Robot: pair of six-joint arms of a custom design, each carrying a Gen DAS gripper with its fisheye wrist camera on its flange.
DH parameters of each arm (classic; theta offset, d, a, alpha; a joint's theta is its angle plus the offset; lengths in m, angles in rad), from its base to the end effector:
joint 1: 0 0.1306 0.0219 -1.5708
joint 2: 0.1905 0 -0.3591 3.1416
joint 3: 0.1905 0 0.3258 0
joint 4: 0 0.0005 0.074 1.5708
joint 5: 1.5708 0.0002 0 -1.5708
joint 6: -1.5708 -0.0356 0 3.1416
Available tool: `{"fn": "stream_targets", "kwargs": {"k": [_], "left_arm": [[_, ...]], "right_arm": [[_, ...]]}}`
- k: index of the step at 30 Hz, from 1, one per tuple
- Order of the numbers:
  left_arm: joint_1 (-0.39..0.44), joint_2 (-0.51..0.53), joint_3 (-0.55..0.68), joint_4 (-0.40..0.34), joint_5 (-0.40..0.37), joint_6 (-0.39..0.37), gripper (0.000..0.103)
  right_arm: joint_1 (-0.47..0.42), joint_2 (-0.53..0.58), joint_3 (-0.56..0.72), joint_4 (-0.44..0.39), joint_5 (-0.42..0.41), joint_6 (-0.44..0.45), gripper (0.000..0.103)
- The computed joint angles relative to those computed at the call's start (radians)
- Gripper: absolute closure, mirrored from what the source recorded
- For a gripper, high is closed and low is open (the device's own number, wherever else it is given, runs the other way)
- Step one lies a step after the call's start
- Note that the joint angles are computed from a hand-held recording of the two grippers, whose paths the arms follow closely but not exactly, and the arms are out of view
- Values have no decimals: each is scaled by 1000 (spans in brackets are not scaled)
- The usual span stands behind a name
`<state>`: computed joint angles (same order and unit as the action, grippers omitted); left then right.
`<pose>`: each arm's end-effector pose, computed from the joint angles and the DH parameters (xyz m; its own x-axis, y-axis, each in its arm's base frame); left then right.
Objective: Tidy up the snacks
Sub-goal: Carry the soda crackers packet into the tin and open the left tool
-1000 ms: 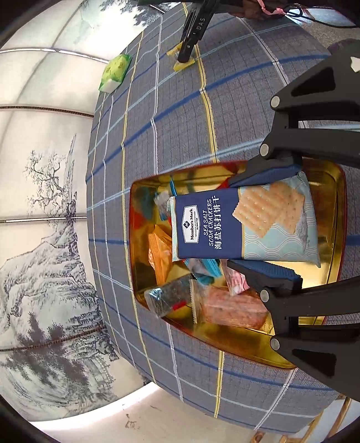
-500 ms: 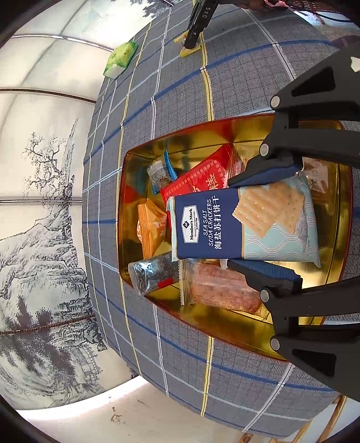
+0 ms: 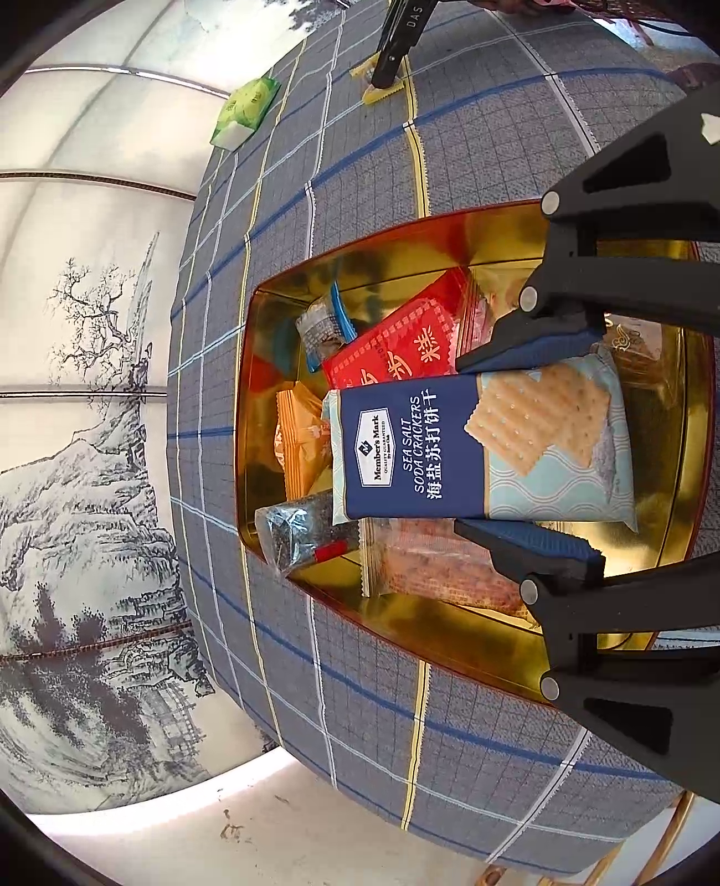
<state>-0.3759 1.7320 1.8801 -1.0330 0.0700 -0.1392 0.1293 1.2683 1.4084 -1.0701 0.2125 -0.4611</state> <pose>0.4985 -0.1999 0.4309 -0.6563 0.4078 -0.6347 0.5034 0.8634 0.0343 0.3672 0.0397 0.4456 -0.7124 0.3460 -0.6106 0.3528 0.9287 0.1146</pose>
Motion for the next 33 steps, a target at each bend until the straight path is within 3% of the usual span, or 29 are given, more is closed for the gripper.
{"fn": "stream_targets", "kwargs": {"k": [8,10,16,26,33], "left_arm": [[22,17,31,-23,43,28,52],[30,20,40,-26,56,42,42],[52,17,58,-16,98,72,33],[47,-23,6,23,55,54,28],[39,-60,-47,57,16,37,28]], "right_arm": [[0,0,0,0,0,0,66],[0,0,0,0,0,0,66],[-1,-1,-1,5,0,0,66],[24,-37,-10,28,5,-21,66],[107,5,106,39,-16,5,66]]}}
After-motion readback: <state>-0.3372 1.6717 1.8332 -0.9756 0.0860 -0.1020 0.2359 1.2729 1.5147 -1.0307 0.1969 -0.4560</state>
